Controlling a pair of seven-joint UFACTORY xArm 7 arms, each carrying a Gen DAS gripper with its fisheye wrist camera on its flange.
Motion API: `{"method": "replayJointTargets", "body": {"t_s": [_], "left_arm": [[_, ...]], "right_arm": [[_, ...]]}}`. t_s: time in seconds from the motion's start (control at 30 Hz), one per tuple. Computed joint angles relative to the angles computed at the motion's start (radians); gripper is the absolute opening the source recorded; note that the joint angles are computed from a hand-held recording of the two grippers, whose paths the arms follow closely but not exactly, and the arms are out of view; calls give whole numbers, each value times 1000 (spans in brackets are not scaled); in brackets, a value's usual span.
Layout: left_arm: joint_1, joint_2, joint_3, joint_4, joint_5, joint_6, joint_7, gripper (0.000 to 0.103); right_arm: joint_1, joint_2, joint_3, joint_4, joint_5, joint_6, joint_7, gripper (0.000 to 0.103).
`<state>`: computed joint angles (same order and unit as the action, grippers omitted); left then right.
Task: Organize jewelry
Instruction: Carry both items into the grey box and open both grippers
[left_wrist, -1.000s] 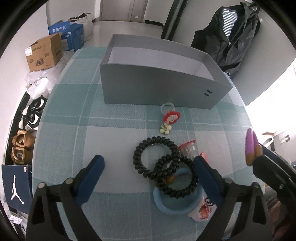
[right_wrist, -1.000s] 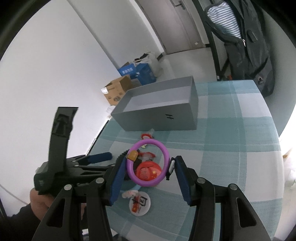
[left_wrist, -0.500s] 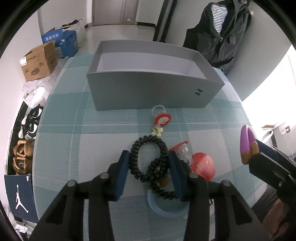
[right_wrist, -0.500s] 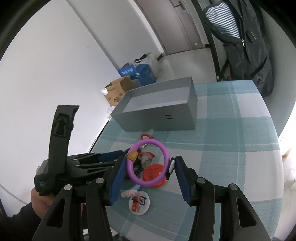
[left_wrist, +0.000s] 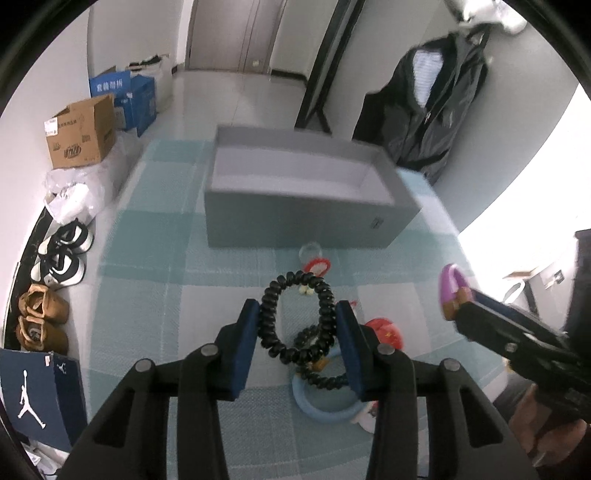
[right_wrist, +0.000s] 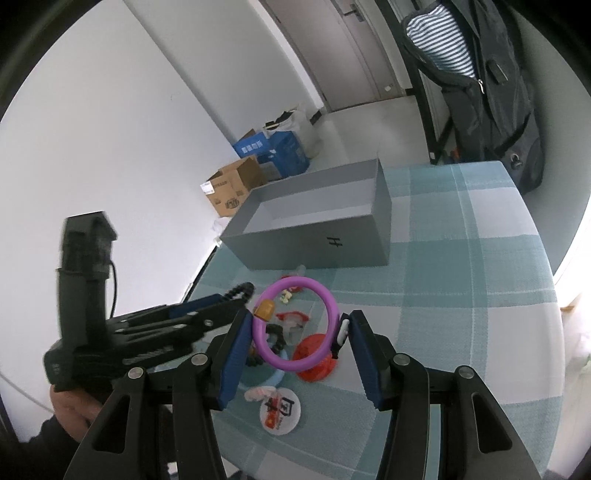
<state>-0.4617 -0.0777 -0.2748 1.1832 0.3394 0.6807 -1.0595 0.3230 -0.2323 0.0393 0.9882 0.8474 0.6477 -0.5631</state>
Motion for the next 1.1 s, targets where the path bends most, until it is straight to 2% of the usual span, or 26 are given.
{"method": "replayJointTargets", "body": {"t_s": [0.1,0.23,0.4,0.5,0.57,0.7,0.77,0.9,1.1], "left_arm": [[7,-25,-16,15,108,37,-81,36],[30,-42,-13,40,147,33,-118,36],[51,29,17,128,106,-3,-58,36],[51,85,39,178,97,-27,-27,36],[49,118,57,194,62,-62,16,36],[55,173,85,204,-72,-123,128,36],[58,185,95,198,-110,-145,161,36],[68,201,99,198,-214,-154,248,36],[66,210,108,209,-252,-114,292,36]], "right_arm": [[2,6,0,30,1,11,-4,52],[1,26,-2,92,10,31,-25,52],[-14,119,16,227,-9,39,-41,52],[-30,214,46,334,-68,16,-4,52],[-42,270,67,393,-102,19,25,52],[-54,387,104,501,-217,18,102,52],[-67,419,121,527,-228,22,103,52],[-91,467,147,558,-213,21,97,52],[-100,513,161,602,-255,41,125,52]]}}
